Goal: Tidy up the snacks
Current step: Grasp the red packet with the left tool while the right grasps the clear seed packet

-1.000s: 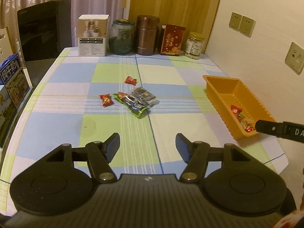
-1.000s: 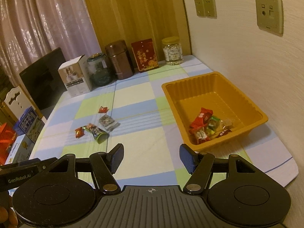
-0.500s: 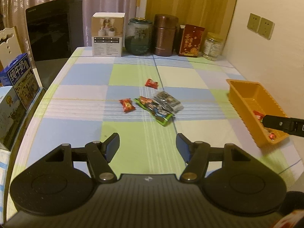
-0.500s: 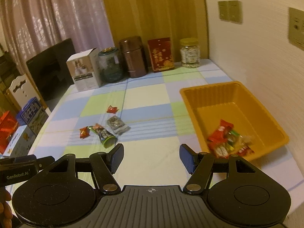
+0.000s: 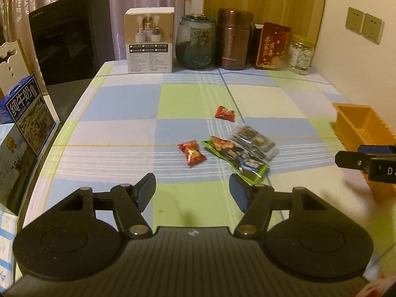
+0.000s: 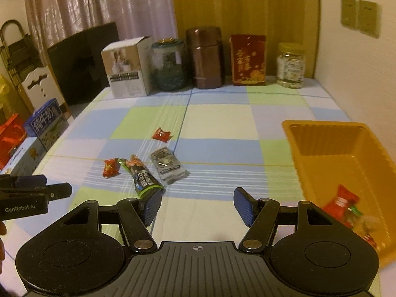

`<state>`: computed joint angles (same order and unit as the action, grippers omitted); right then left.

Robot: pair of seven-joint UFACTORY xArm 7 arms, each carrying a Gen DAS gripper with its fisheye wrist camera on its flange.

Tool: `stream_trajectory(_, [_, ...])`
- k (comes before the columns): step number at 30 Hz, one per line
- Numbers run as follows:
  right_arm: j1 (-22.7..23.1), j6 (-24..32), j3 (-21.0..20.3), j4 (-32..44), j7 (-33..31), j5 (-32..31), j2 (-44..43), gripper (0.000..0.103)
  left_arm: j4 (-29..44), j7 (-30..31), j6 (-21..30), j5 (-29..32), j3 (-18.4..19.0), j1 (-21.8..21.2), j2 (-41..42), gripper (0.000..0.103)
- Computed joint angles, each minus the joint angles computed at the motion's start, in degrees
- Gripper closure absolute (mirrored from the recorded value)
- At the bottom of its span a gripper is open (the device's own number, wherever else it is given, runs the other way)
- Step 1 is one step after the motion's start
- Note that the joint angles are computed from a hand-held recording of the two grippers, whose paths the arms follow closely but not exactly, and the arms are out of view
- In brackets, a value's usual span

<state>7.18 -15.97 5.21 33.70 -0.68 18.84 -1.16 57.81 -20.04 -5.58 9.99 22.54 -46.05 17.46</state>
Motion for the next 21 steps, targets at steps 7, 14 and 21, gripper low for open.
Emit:
stream_trajectory(7, [-4.93, -1.04, 0.49, 8.29, 13.54, -19.26, 10.09, 0.038, 5.36, 3.91, -0.95, -2.69, -7.01, 8.09, 6.24, 0.040])
stream_trajectory(14, [-5.26, -1.19, 0.76, 16.46, 13.90, -23.87, 18.58, 0.039, 11.12, 8.14, -0.95, -4.98, -13.97, 15.16, 10.81, 0.040])
stream_trajectory(21, [-12.30, 1.59, 7.52, 23.25, 13.50, -29.09, 25.34, 0.039, 15.18, 10.45, 0.47, -6.56, -20.92, 21.79, 13.72, 0.041])
